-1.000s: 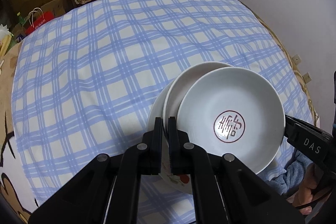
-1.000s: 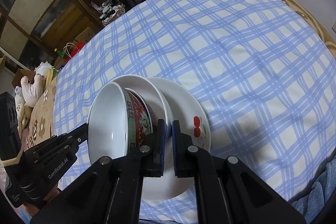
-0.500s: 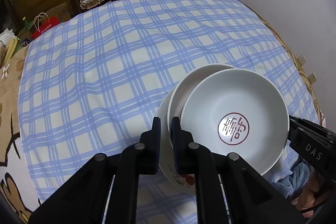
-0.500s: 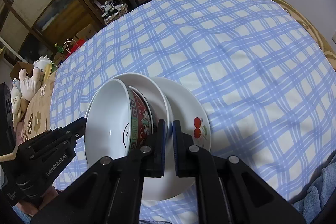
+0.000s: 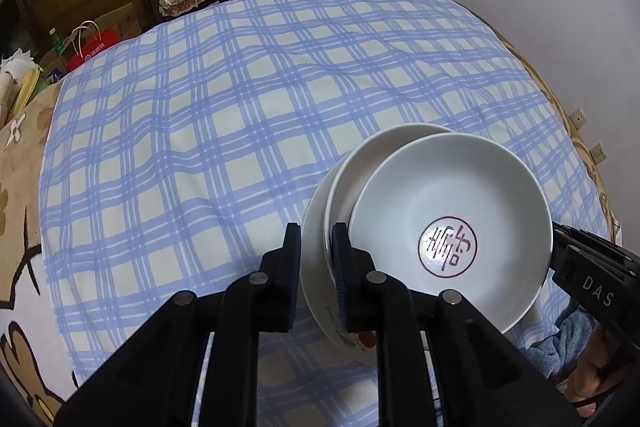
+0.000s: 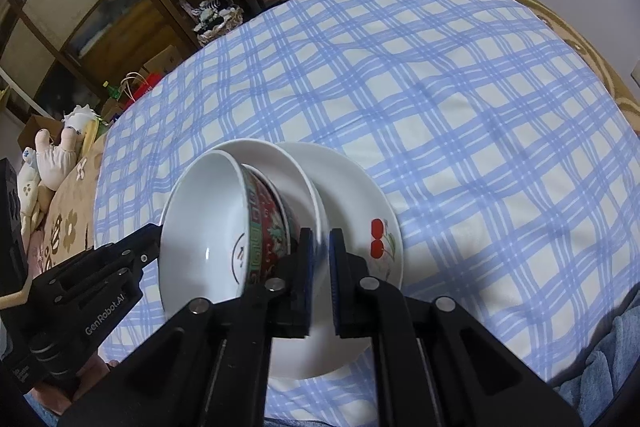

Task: Organize plates and bowls
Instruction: 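Lower the red-patterned bowl into the stacked bowls and open both tools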

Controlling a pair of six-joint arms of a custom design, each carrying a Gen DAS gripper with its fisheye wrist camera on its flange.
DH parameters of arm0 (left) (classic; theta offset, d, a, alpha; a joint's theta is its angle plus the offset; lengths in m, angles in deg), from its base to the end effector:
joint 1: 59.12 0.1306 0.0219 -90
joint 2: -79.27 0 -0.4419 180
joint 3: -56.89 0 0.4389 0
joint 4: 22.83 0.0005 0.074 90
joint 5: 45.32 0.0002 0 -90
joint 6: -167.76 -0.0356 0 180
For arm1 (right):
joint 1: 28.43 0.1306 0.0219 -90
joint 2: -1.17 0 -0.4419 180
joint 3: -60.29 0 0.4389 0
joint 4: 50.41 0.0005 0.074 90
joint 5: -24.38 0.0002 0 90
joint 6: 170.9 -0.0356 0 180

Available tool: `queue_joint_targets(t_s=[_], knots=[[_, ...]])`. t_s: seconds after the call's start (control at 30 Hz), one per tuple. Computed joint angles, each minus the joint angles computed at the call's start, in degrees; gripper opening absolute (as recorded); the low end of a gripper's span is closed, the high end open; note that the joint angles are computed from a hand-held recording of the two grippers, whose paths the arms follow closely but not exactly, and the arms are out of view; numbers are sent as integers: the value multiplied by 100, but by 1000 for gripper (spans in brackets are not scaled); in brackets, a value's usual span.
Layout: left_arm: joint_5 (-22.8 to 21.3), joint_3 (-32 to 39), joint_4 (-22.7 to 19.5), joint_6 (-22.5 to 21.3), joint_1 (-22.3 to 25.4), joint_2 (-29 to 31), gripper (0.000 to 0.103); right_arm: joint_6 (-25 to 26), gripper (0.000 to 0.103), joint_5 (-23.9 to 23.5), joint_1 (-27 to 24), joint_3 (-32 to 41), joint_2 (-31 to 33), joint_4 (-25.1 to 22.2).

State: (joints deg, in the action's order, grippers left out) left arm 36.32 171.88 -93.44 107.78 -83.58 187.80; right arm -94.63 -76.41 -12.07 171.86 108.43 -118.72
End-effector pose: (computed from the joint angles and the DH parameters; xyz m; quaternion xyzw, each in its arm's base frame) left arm 0.5899 -0.2632 0.5006 -0.0634 0.9701 -0.0389 0.2309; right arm 0.6107 0.1857 0.4876 -0.0434 0.9693 0.1466 0.1925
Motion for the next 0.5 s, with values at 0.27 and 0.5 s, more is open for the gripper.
queue_joint_targets(t_s=[0.27,0.5], knots=[[42,83,-229,43,9,26,16,48,19,87,15,48,-14,-237],[-258,66,-116,-133,-53,-18,16,28,20,150,19,13,-49,-135]])
